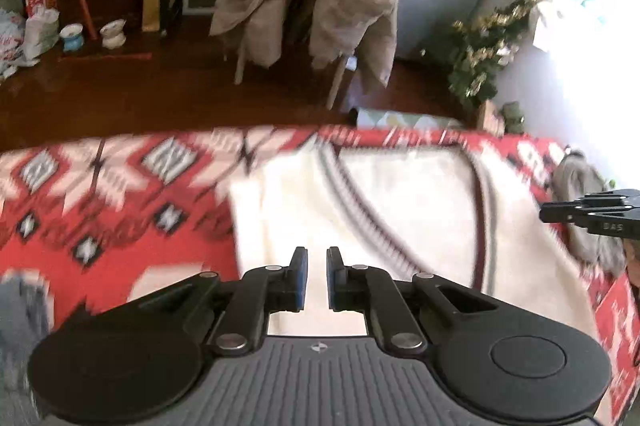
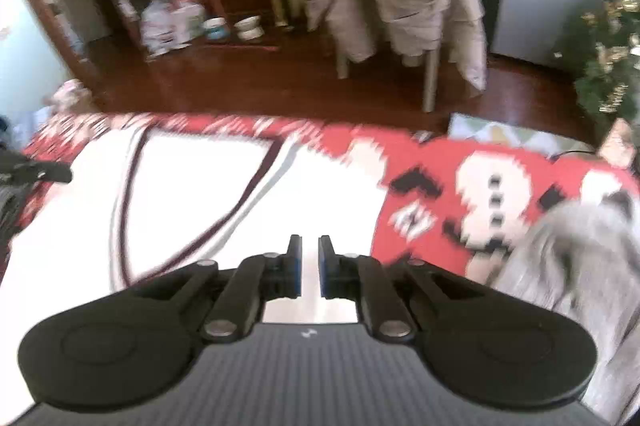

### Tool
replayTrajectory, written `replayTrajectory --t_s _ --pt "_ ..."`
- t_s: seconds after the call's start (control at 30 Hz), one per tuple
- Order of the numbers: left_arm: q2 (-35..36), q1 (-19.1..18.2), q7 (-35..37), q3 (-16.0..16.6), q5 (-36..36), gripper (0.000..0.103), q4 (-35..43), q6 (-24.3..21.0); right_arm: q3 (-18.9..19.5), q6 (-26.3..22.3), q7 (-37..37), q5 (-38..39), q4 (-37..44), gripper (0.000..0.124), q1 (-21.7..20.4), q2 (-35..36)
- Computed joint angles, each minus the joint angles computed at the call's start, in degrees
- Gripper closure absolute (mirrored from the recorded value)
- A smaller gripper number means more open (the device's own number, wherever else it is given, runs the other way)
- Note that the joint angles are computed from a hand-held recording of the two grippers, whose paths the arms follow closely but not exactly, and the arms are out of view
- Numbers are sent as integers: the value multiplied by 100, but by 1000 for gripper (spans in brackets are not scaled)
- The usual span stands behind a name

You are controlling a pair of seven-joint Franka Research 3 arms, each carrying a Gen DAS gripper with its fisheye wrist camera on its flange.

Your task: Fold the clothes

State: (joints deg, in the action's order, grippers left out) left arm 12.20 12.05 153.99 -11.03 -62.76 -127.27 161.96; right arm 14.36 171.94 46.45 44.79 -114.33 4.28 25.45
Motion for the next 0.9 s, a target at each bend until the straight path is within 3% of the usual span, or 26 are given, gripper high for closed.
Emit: replayTrajectory --t_s 0.03,0.1,0.2,0.4,0.47,0.53,0.57,0.7,0.8,0.9 --pt "22 -12 -59 19 56 95 -45 24 79 48 32 -83 -80 115 -59 18" --pt "79 18 -12 -8 19 95 -101 98 -173 191 296 -296 -60 120 246 156" --pt "207 75 225 -104 -232 95 23 237 33 710 285 -324 110 122 166 446" --pt "712 176 96 -303 -91 98 600 520 -609 707 1297 -941 1036 124 707 1088" --pt "909 222 -133 -375 83 98 833 631 -797 674 1612 -1124 1341 123 855 1287" --pt "1063 263 -321 -453 280 98 1003 756 -1237 617 2059 -1355 1591 121 1203 1458" --pt "1124 280 -451 -478 391 98 1073 788 -1244 589 2172 -1406 1665 121 1188 1500" --pt "1088 521 -725 -715 614 98 1062 831 -1011 671 2464 -1512 1582 114 953 1407" --pt "818 873 -493 -1027 465 98 800 772 -575 832 2366 -1645 1113 113 566 1051" --pt "446 888 -326 -942 438 98 425 483 36 921 2063 -1700 430 113 26 572"
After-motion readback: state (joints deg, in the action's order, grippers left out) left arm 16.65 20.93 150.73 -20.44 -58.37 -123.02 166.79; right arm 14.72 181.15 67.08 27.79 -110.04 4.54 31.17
